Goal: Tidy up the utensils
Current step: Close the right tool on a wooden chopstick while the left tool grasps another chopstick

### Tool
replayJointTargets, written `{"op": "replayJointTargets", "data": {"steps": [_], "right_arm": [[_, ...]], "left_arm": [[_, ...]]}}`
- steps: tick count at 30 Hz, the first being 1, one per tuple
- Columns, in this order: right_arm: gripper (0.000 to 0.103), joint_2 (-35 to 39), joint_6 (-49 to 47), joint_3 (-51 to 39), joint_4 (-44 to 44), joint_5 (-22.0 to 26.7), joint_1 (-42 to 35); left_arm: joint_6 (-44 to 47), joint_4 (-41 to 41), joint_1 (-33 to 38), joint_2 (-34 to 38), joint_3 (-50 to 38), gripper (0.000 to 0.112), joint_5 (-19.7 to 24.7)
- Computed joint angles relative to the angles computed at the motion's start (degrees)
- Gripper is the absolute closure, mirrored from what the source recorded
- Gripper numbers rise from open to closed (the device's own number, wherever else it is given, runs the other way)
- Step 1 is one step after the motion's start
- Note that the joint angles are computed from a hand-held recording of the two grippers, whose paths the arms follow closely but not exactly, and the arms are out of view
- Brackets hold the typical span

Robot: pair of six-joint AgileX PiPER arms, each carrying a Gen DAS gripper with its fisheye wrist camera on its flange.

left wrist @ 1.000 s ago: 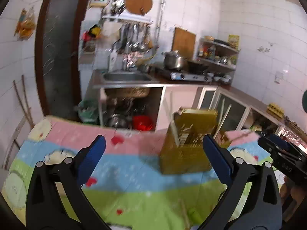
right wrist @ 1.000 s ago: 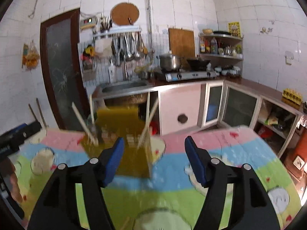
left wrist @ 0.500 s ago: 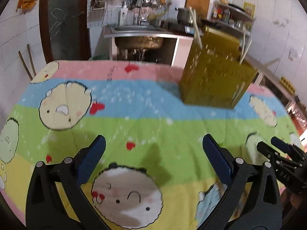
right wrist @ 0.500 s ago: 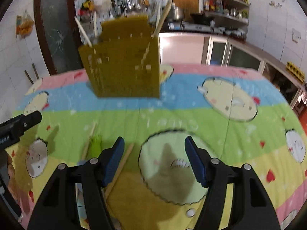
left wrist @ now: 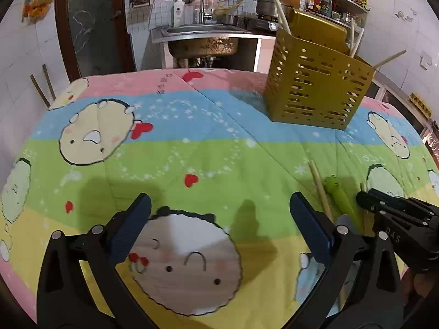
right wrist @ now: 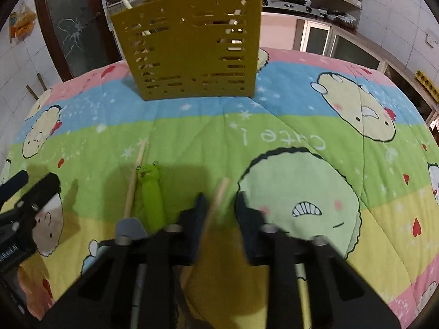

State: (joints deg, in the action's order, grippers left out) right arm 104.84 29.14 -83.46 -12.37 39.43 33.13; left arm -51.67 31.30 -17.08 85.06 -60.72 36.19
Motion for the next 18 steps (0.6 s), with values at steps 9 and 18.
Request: {"op": "replayJointTargets", "data": {"steps": [9, 18], "right_arm": [[0.091, -3.8, -7.5, 5.2, 3.2, -3.7, -3.8], [0.091, -8.1, -15.3, 11.2, 8.1, -6.1, -10.8]], "left_arm": [[3.7, -6.7, -3.3, 4.3, -4.0, 0.018, -0.4], [4.6, -7.3, -8.1, 10.2, -9.2, 0.031, 2.5]]}}
